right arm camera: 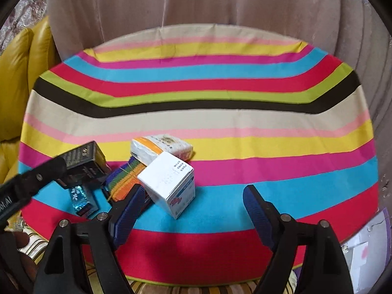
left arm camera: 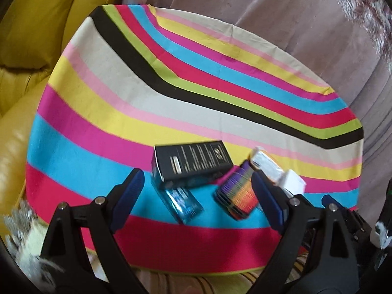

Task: Organize objects
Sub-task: 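Move both grippers back over the remaining boxes on the cloth, then grasp the black box with the left gripper while the right gripper grasps the white medicine box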

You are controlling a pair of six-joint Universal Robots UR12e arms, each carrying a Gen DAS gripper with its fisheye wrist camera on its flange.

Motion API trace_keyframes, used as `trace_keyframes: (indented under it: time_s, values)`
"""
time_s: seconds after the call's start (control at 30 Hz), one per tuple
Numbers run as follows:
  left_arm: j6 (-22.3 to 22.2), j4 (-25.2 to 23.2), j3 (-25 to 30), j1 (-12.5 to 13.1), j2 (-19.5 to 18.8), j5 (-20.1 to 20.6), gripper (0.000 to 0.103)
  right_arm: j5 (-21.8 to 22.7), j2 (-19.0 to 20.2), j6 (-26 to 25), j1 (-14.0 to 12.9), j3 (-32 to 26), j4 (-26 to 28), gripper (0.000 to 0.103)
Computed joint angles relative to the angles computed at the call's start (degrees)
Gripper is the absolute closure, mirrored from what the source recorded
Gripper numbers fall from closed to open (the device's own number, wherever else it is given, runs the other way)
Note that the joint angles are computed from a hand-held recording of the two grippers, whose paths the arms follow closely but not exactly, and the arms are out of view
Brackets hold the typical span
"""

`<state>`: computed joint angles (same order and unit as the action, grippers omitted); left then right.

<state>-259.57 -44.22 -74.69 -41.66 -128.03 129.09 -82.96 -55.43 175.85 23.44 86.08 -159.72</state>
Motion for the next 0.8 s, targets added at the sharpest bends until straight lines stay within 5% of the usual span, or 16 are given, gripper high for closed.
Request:
trace_keyframes:
  time_s: [0.17, 0.23, 0.6, 0.67, 0.77, 0.8]
  values:
    - [17.9, 0.4, 1.2, 0.9, -0.6, -1.4, 0.012, -0.6, 1.6, -1.5, 0.5, -2.3, 2.5, 0.020]
    - [21.3, 0.5, 1.1, 1.2, -0.6, -2.2, 0.012, -0.8, 2.0, -1.9, 0.6, -2.7, 3.0, 0.020]
    - [26.7, -0.5, -1.4, 3.2, 0.5, -6.5, 0.012, 0.8, 4.1, -0.6, 0.1, -5.7, 6.9, 0.020]
    - [27.8, 1.0, -1.8, 3.4, 0.5, -7.8, 0.025, 2.1, 4.1, 0.4, -0.2, -5.8, 7.4, 0.020]
    - [28.4, 3.1, -2.4, 3.8, 0.6, -11.6, 0.060, 3.6, 4.1, 1.6, -0.7, -5.8, 7.7, 0.020]
    - [28.6, 3.2, -2.4, 3.8, 0.6, -11.7, 0.060, 3.8, 4.1, 2.0, -0.8, -5.7, 7.7, 0.020]
